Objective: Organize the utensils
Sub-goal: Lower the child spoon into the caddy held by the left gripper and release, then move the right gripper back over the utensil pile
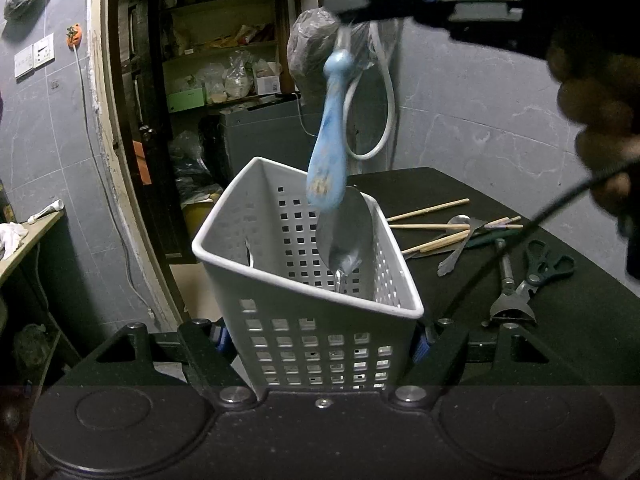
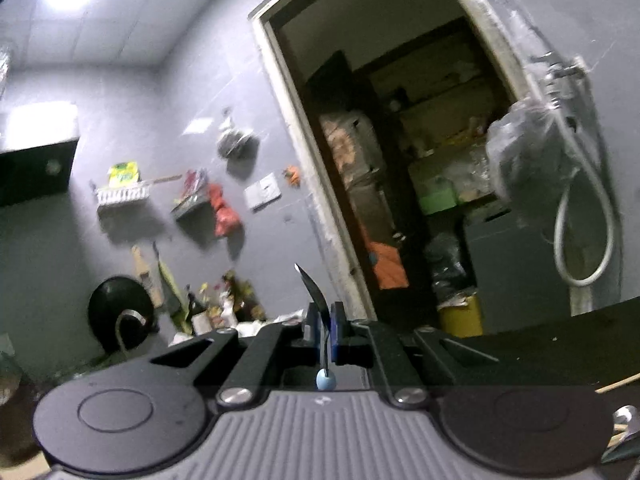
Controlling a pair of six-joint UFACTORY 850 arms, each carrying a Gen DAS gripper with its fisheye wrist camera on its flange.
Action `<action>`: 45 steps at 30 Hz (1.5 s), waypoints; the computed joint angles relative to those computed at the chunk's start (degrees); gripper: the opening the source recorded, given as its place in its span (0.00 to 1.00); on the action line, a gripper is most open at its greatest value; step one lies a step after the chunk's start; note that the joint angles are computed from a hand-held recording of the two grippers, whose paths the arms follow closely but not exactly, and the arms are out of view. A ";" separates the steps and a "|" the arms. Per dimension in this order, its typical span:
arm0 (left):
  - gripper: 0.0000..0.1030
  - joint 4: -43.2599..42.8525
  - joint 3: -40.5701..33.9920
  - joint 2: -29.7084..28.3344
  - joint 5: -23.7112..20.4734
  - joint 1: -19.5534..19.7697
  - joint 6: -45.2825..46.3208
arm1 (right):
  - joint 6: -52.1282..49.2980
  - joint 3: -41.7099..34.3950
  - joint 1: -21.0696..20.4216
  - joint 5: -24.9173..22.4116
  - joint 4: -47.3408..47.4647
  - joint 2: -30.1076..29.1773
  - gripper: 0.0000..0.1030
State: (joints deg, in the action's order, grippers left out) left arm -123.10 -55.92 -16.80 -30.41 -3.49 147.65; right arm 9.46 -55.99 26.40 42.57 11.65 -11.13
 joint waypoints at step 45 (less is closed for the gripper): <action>0.75 0.52 0.38 0.63 0.36 -0.08 0.03 | -20.69 3.84 7.84 -0.46 19.35 -0.22 1.00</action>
